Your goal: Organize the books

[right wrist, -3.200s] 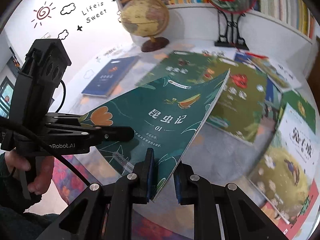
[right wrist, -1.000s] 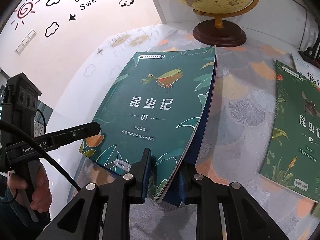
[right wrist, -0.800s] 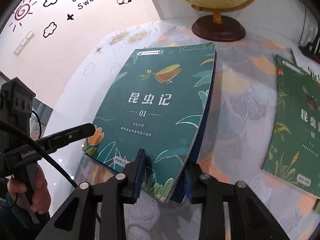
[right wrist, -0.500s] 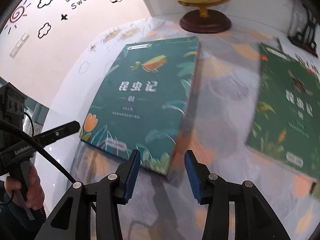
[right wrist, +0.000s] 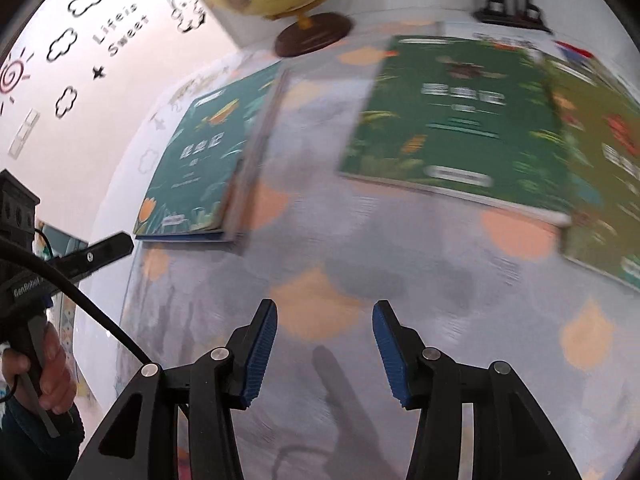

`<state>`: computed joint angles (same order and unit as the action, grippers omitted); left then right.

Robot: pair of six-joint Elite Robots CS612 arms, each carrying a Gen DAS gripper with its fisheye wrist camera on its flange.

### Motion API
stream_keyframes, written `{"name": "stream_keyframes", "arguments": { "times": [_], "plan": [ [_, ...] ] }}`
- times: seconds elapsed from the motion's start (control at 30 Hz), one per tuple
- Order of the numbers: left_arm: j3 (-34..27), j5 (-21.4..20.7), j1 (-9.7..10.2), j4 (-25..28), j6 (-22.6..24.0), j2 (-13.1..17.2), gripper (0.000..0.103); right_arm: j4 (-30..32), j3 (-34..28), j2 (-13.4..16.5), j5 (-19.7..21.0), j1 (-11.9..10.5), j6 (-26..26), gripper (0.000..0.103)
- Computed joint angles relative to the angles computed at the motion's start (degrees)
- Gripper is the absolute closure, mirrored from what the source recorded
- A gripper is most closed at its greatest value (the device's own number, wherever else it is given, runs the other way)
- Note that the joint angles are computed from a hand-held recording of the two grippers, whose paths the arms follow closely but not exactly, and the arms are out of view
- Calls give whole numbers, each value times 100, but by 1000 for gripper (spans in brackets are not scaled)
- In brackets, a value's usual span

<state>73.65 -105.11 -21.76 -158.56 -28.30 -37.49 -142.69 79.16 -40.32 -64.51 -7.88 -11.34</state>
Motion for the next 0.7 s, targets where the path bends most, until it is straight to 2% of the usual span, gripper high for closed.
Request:
{"name": "stream_keyframes", "arguments": {
  "times": [0.37, 0.4, 0.47, 0.7],
  "plan": [
    [-930, -342, -680, 811, 727, 327, 82, -383, 599, -364, 32, -804, 321, 55],
    [-1060, -387, -740, 926, 815, 381, 81, -400, 633, -385, 33, -874, 348, 55],
    [-1338, -476, -864, 1152, 959, 498, 72, -458, 730, -451, 30, -1044, 413, 55],
    [-2410, -834, -1266, 1912, 1531, 983, 72, -590, 799, -520, -8, -1548, 670, 54]
  ]
}}
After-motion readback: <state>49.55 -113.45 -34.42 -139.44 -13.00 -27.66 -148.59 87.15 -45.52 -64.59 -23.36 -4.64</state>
